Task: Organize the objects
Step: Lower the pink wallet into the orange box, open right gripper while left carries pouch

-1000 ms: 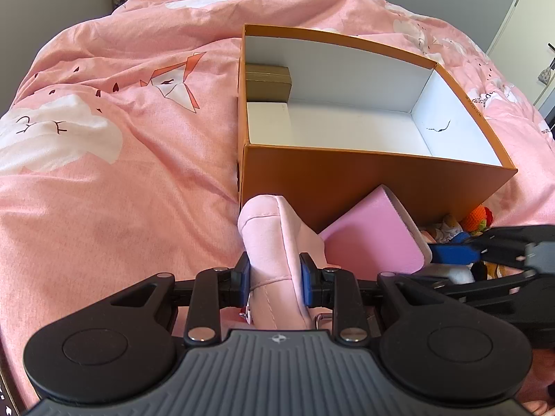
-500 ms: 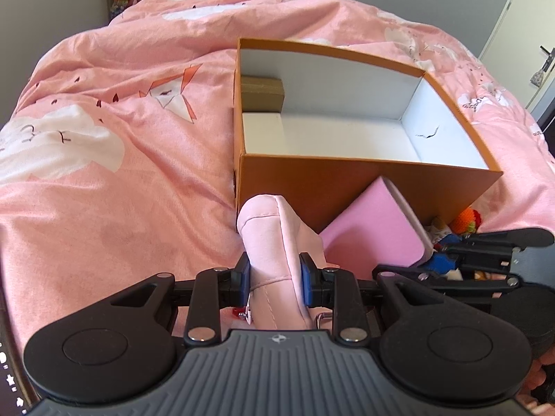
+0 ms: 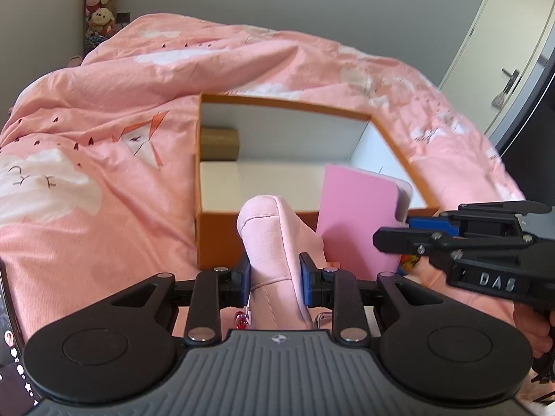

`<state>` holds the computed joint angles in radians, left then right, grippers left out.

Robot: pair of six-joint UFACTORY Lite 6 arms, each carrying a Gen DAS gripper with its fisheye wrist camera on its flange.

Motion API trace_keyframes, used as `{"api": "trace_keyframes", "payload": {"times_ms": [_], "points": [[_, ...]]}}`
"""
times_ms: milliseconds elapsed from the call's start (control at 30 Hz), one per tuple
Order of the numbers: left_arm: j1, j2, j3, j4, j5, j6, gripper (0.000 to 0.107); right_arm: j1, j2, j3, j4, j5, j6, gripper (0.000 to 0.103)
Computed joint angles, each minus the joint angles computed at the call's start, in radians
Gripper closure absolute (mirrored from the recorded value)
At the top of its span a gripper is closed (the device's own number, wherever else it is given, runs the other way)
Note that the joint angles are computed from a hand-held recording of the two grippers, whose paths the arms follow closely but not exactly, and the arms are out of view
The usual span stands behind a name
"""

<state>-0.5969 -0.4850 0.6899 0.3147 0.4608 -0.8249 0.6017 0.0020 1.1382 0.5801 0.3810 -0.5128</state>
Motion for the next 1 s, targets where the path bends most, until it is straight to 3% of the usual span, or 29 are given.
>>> {"api": "trace_keyframes", "payload": {"times_ms": [133,300,533,767,1000], "points": [[0.024,-0.003,0.040,-0.083,-0.023,0.085,0.076,-0.064,-0.012,0.069,0.070,0.067,-0.056,0.085],[0.028,0.035,0.129,-0.043,-0.053,0.077,0.077,-0.139,0.028,0.191,0.158,0.139,-0.094,0.087],[0.095,0.170,0.264,-0.033,-0.127,0.105,0.077,-0.181,0.157,0.394,0.161,0.150,-0.045,0.087],[0.218,0.328,0.349,-0.291,-0.206,0.371,0.077,-0.191,0.343,0.564,0.127,0.113,0.060,0.087],[0.336,0.484,0.451,-0.597,-0.166,0.740,0.077,-0.171,0.610,0.777,-0.031,0.131,0.296,0.087]]}}
